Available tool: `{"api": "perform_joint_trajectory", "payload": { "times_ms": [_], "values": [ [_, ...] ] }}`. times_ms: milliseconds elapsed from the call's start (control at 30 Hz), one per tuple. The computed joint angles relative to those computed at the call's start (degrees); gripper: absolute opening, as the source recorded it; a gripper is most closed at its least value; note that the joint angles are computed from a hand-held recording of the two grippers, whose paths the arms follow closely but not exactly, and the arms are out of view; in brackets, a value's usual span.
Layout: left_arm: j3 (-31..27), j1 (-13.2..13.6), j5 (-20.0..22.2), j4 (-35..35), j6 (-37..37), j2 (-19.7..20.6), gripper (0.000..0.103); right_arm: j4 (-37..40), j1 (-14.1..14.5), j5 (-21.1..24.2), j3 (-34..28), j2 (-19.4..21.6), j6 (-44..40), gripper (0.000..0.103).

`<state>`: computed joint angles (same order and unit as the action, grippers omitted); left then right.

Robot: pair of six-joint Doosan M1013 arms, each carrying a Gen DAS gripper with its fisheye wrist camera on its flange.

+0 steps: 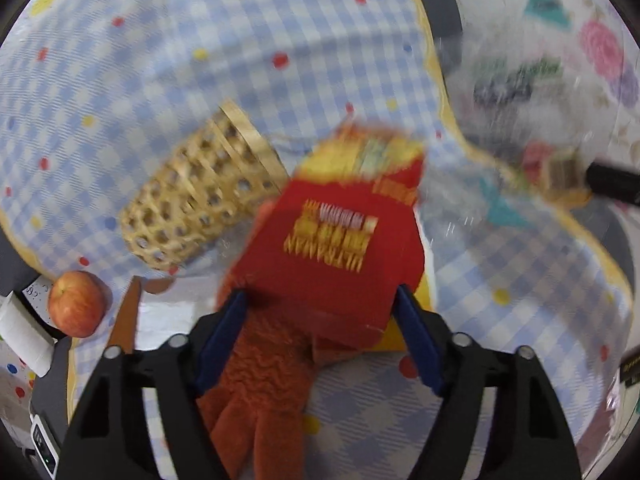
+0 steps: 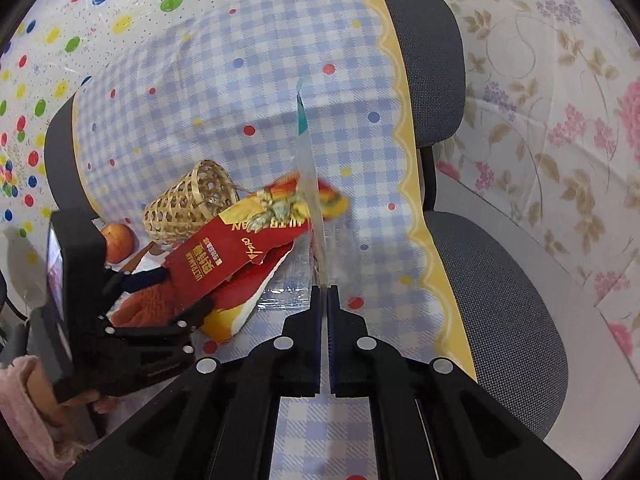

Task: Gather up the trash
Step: 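Grasp the clear snack bag with the right tool while the left tool grips the red box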

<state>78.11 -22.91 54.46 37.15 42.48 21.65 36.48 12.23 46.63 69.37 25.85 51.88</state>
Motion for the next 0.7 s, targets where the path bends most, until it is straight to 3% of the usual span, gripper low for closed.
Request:
{"api": "perform_joint_trajectory", "payload": {
  "times_ms": [100,200,333,367,533,700],
  "values": [
    [0.2,0.0,-0.4,0.5,0.5,0.1,0.07,0.2,0.0,0.0,0.1,-0.1,-0.3,0.003],
    [0.6,0.3,-1.5,0.4,-0.5,-0.5,0.057,1.2,-0.1,-0.6,0.7,-0.7,-1.2,0.003],
    [1.5,0.6,-2.7,0.7,-3.5,-1.9,0.022,3.3,-0.8,-1.5,2.0,-2.1,-2.6,0.003],
    [1.6,0.8,-3.0,0.2,-3.8,-2.3,0.018,3.9,-1.0,-1.8,2.3,-2.6,-3.1,0.003],
    [2.4,1.1,-5.1,-4.0,-4.9,-5.4,0.013,6.7,-2.1,-3.5,4.3,-5.1,-6.2,0.003],
    [2.1,-0.9,0.2,-8.6,-5.9,-7.2,0.013,9.1,-2.9,-5.3,7.1,-7.9,-8.8,0.003]
  ]
}}
